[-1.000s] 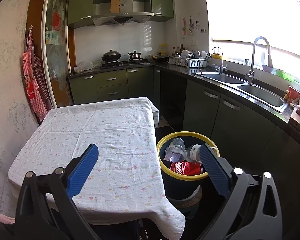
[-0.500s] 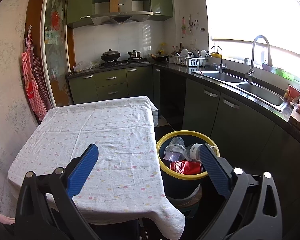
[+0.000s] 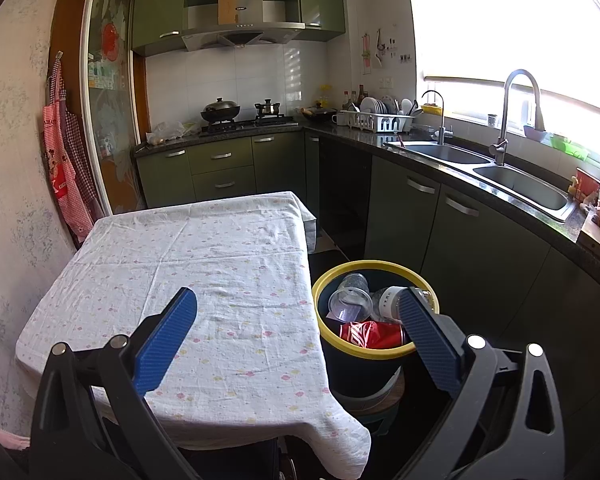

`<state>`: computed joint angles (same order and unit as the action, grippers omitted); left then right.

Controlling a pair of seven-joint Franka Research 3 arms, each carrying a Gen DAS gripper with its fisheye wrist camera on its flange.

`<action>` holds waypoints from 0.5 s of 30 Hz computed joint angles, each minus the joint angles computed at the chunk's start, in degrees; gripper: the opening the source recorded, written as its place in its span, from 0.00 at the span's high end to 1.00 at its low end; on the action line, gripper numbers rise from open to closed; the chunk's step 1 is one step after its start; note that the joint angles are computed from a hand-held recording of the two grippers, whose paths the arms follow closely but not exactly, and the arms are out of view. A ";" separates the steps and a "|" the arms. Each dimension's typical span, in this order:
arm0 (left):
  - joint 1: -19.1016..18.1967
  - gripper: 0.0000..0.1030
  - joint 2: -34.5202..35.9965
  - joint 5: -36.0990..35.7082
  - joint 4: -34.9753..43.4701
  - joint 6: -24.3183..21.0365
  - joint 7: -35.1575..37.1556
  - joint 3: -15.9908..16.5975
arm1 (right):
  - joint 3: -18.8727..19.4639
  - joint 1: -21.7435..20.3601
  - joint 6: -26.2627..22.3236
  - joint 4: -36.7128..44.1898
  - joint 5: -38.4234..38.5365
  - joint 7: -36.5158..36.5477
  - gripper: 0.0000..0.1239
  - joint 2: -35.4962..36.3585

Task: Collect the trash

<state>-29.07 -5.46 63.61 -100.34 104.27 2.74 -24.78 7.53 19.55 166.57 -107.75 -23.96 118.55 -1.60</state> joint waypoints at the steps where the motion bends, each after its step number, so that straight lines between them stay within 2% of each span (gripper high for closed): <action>1: -0.01 0.05 0.04 -0.02 0.04 0.00 0.04 0.00 | -0.01 0.00 0.00 0.00 -0.01 0.02 0.22 0.02; 15: 0.02 0.05 -0.09 -0.09 -0.14 0.00 0.24 0.02 | -0.03 -0.09 0.24 -0.43 -1.66 1.92 0.22 0.13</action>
